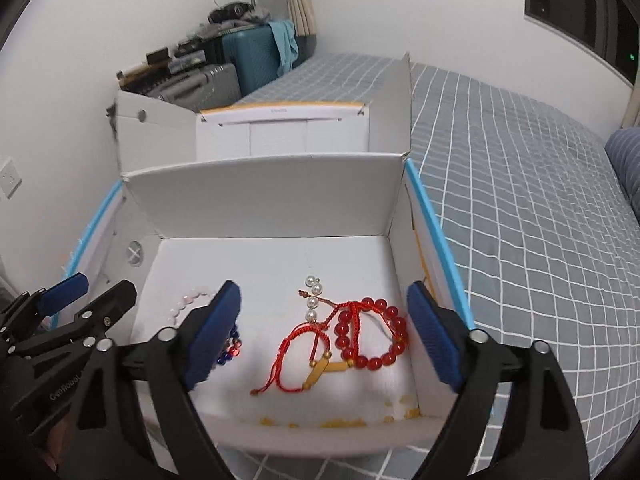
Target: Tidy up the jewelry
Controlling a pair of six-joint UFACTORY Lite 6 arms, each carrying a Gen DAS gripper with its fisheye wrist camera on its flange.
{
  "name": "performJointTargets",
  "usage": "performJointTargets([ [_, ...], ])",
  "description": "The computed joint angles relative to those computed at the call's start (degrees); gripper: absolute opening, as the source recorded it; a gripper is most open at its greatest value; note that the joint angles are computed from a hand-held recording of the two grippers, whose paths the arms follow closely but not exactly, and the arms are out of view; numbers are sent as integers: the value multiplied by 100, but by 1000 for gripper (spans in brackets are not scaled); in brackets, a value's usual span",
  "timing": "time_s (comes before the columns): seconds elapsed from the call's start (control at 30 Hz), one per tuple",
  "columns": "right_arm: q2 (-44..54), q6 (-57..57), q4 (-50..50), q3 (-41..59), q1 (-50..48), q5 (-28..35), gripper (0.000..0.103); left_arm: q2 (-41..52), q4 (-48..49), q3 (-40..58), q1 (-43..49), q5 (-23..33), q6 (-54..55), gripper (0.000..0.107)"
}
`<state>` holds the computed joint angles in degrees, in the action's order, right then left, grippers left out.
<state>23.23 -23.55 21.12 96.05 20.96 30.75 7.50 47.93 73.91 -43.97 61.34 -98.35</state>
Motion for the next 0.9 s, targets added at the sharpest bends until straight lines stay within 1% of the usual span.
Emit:
performJointTargets([
  [0.03,-168,-68,69,-202,-21,-74,90,-83,54,-56,-137,113,-119,82],
  [0.07,-376,-188,164,-464,-48,-167,91,-142,99,-96,-254,212,-234,85],
  [0.17,-988,-329,181,-1240,-78,-470,93,-329,242,-291,-694,548,-676,90],
  [0.23,-1392,-725,499,-1784,-178,-589,95,-376,293,-382,-979,695,-897,95],
  [0.37,-2059,-1078,755,-2696,-305,-819,95,-327,295,-473,-1403,903,-1219,97],
  [0.47,-2337,-1302,920,-3080,-396,-870,95,-271,235,-579,-1643,886,-1440,97],
  [0.63,-2643,-1798,1429,-3494,-540,-882,95,-197,200,-655,-2005,1047,-1764,97],
  [0.73,-2759,-1854,1481,-3622,-531,-914,95,-203,210,-716,-2168,1154,-1969,97],
  [0.9,-2817,-1828,1466,-3662,-485,-947,95,-147,208,-683,-2201,1171,-1967,97],
])
